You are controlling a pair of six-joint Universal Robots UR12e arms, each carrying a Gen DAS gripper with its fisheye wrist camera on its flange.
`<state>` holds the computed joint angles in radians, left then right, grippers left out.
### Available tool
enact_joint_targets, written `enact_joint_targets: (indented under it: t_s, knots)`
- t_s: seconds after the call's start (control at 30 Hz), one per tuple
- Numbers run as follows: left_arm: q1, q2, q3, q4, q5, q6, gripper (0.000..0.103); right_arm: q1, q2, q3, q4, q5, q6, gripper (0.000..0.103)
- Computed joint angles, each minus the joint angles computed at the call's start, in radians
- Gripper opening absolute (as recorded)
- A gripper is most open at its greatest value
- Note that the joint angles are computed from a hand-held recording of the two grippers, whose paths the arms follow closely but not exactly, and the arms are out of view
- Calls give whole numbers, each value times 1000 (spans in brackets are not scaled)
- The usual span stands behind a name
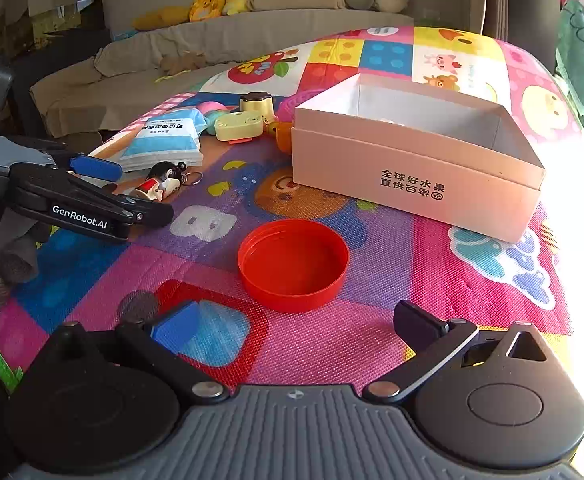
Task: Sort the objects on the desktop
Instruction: 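Grasp the small doll figurine with the left tool while the right tool holds the red lid, then lower the figurine into the pink box with the left tool while the right tool drops the lid in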
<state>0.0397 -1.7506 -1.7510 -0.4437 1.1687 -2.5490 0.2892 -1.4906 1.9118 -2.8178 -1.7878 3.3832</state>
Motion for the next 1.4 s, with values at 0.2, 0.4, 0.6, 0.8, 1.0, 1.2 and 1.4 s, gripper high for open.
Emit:
enact_joint_targets:
  t_s: [0.2,0.4,0.6,0.8,1.0,1.2,1.4]
  knots:
    - [47,5,30,-125,-121,-16,97,3,3,-6,14,-3,-13,103]
    - [25,-11,53,-174,-162,-112,92,3,2,-7,17,-5,-18,103]
    - [2,-15,42,-118,-113,-102,58,16,13,-20,4,-41,-54,99]
    - [15,2,25,-120,-138,-75,39,10,39,-72,71,-49,-56,82]
    - [19,13,12,-127,-144,-50,38,-19,41,-91,108,21,-15,67]
    - [27,31,14,-133,-226,-33,35,-31,-3,-72,104,28,-10,64]
    - [-4,3,83,-2,-368,-55,35,-42,-58,-69,-53,-112,-61,64]
